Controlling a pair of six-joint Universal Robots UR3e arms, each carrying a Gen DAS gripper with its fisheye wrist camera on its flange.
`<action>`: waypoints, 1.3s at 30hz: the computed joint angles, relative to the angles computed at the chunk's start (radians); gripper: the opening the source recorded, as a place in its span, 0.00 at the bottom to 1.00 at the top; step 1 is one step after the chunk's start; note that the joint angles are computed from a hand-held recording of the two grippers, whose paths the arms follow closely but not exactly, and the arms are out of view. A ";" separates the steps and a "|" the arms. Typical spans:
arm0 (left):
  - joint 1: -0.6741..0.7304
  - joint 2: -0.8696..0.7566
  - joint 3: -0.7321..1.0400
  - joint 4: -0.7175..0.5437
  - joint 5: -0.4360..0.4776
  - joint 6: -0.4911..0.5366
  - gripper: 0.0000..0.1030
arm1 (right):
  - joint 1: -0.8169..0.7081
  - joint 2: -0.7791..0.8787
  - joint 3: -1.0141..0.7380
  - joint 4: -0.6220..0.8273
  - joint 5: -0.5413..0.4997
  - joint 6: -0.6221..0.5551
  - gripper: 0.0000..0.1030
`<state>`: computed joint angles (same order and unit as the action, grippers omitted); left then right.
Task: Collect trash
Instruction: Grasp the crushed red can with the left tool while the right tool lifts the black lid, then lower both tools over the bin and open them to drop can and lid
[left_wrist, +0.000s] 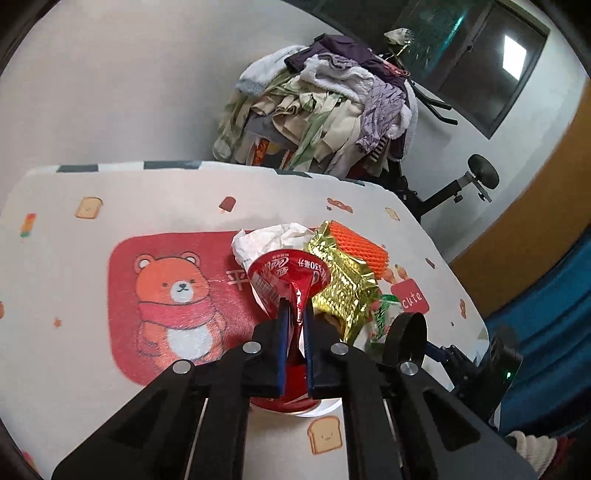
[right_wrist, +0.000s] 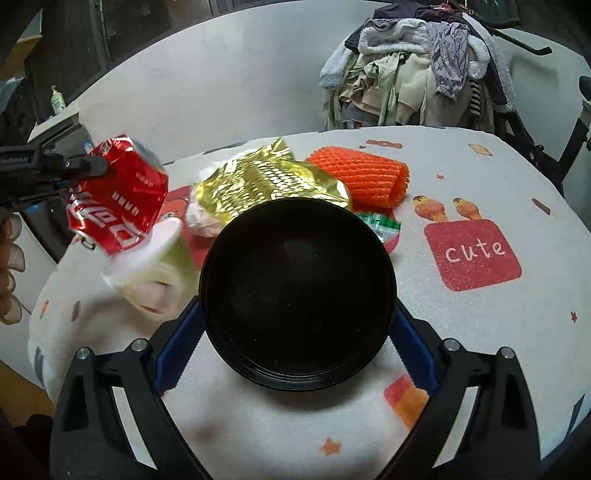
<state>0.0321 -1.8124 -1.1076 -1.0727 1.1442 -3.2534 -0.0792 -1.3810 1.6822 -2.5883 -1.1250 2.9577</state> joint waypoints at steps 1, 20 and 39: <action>0.000 0.021 -0.016 -0.001 0.001 0.003 0.07 | -0.003 -0.014 0.007 0.008 0.010 -0.002 0.90; -0.160 0.559 -0.500 -0.010 0.091 -0.007 0.07 | -0.157 -0.538 0.250 0.304 0.196 -0.140 0.90; -0.514 0.482 -0.975 0.315 0.028 -0.159 0.08 | -0.618 -1.067 0.311 1.151 0.418 -0.668 0.90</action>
<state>-0.4822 -1.3305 -2.0824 -0.7578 1.1725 -3.4122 -0.6974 -2.4481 1.9931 -1.4375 -0.7071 2.2900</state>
